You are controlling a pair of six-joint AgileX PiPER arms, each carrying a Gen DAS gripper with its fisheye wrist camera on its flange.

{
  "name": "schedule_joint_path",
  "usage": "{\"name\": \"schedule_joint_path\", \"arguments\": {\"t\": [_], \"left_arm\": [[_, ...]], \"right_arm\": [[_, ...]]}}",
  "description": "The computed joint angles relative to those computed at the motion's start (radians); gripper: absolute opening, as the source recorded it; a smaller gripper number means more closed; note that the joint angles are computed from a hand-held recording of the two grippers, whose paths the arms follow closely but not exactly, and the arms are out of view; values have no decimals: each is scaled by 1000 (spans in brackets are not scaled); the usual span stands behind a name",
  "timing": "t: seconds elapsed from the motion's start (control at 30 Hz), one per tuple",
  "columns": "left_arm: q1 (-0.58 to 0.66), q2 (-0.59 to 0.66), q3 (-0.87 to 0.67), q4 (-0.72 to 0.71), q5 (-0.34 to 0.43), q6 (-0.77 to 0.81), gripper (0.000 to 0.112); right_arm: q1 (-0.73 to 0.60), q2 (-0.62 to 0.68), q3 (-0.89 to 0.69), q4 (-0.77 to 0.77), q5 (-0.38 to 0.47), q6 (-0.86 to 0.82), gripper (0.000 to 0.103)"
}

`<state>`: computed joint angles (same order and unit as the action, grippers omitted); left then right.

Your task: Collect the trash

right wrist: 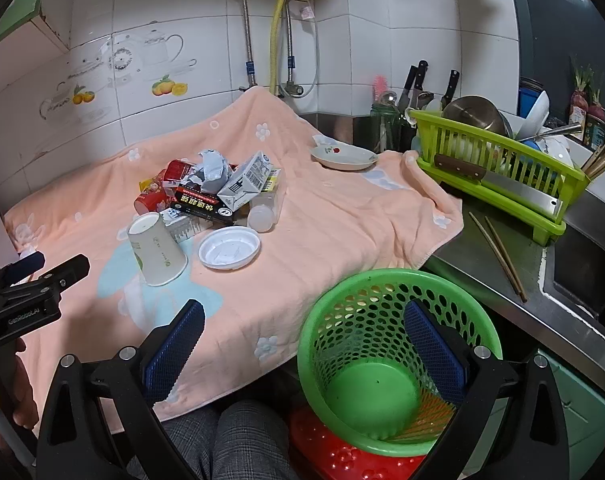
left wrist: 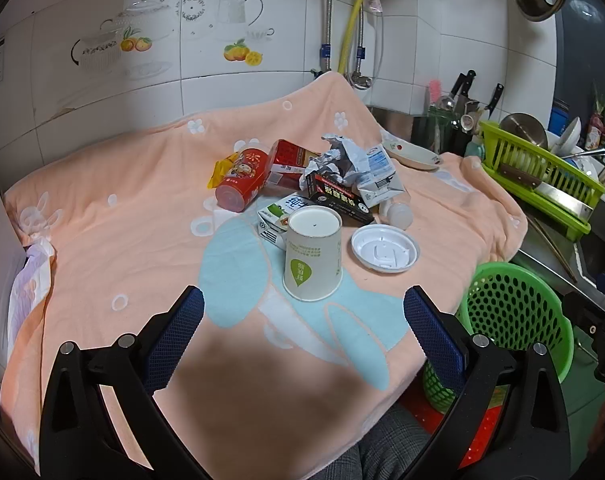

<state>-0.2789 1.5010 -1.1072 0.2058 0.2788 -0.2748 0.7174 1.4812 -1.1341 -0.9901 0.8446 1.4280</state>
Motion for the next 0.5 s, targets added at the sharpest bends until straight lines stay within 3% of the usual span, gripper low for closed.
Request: {"name": "schedule_joint_path", "arguments": {"t": [0.5], "left_arm": [[-1, 3, 2, 17, -2, -17, 98]], "right_arm": [[1, -11, 21, -37, 2, 54, 97]]}}
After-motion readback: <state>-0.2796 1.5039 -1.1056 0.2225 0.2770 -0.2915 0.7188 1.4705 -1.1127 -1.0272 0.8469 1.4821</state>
